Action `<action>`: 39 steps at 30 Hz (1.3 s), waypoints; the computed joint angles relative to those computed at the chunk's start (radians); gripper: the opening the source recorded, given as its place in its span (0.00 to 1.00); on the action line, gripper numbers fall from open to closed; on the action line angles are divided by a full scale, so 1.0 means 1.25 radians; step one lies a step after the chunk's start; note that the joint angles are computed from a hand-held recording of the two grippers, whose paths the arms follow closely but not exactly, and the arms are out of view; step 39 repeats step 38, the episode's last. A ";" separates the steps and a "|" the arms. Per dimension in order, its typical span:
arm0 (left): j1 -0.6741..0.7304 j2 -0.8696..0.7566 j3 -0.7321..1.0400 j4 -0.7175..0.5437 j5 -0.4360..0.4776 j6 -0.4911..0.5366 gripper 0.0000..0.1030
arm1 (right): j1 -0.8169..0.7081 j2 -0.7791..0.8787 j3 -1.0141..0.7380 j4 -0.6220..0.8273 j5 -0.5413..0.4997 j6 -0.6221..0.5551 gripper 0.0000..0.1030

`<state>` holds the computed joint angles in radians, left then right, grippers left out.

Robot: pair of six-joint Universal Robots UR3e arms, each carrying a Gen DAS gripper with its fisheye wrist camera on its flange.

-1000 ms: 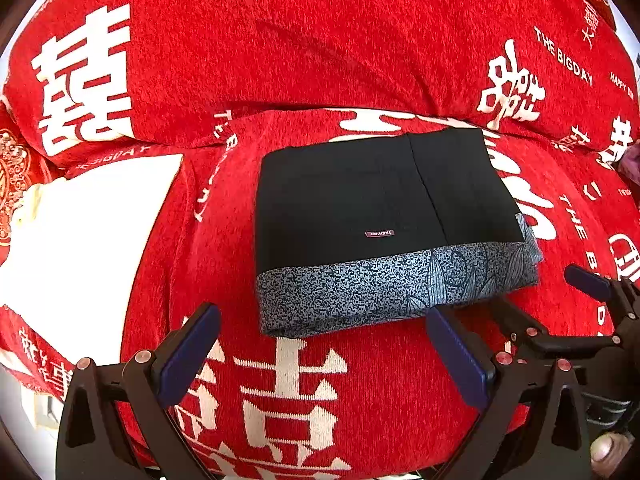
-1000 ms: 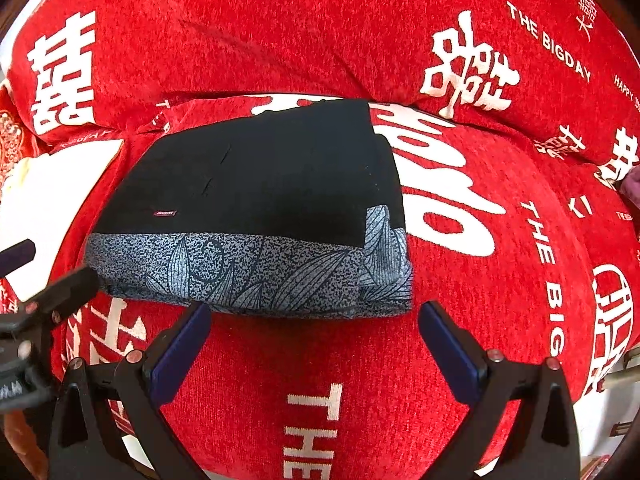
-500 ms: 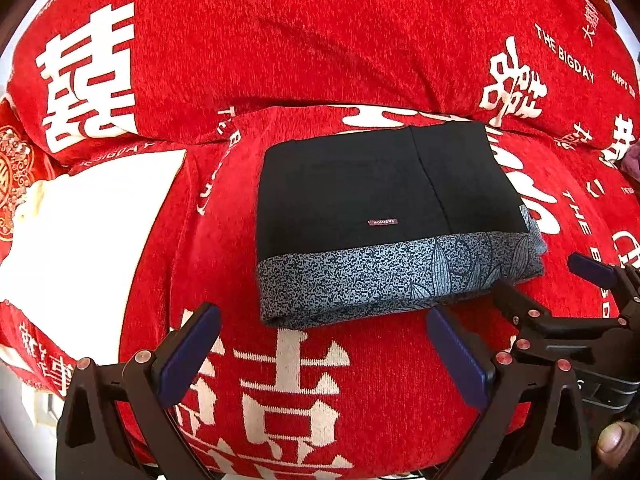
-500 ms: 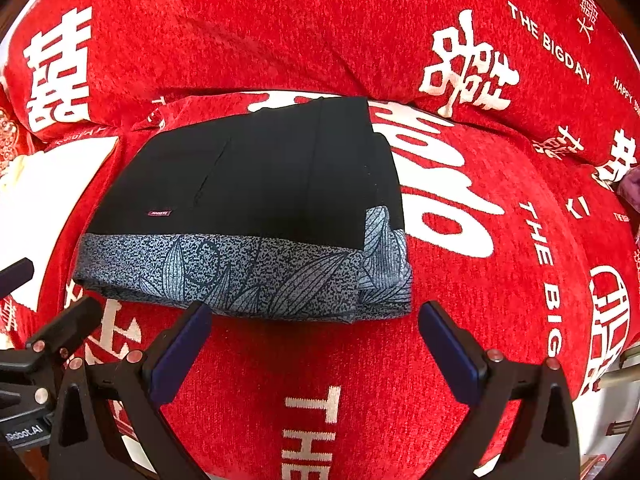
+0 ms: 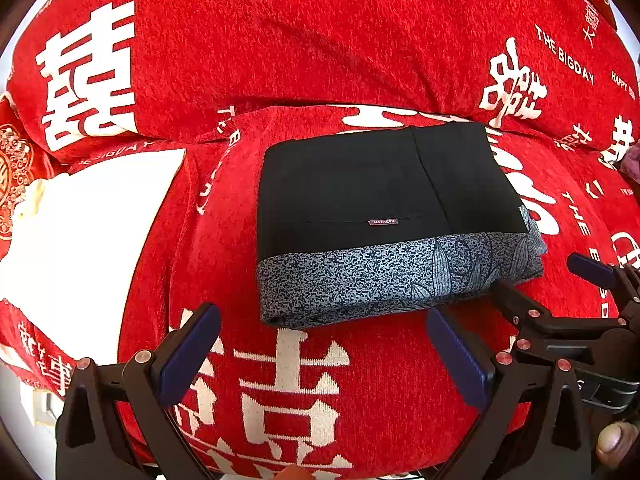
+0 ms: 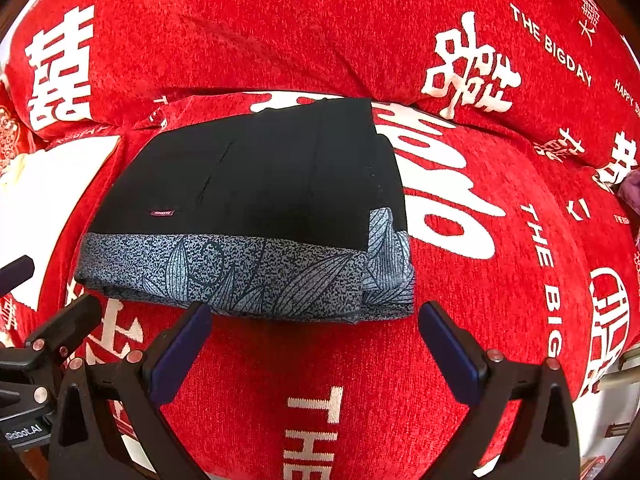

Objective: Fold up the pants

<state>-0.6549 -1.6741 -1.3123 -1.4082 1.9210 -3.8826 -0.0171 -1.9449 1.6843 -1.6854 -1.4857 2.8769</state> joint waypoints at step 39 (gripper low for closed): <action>0.015 0.013 -0.021 0.011 -0.043 0.018 1.00 | -0.005 0.002 -0.010 0.008 0.002 -0.008 1.00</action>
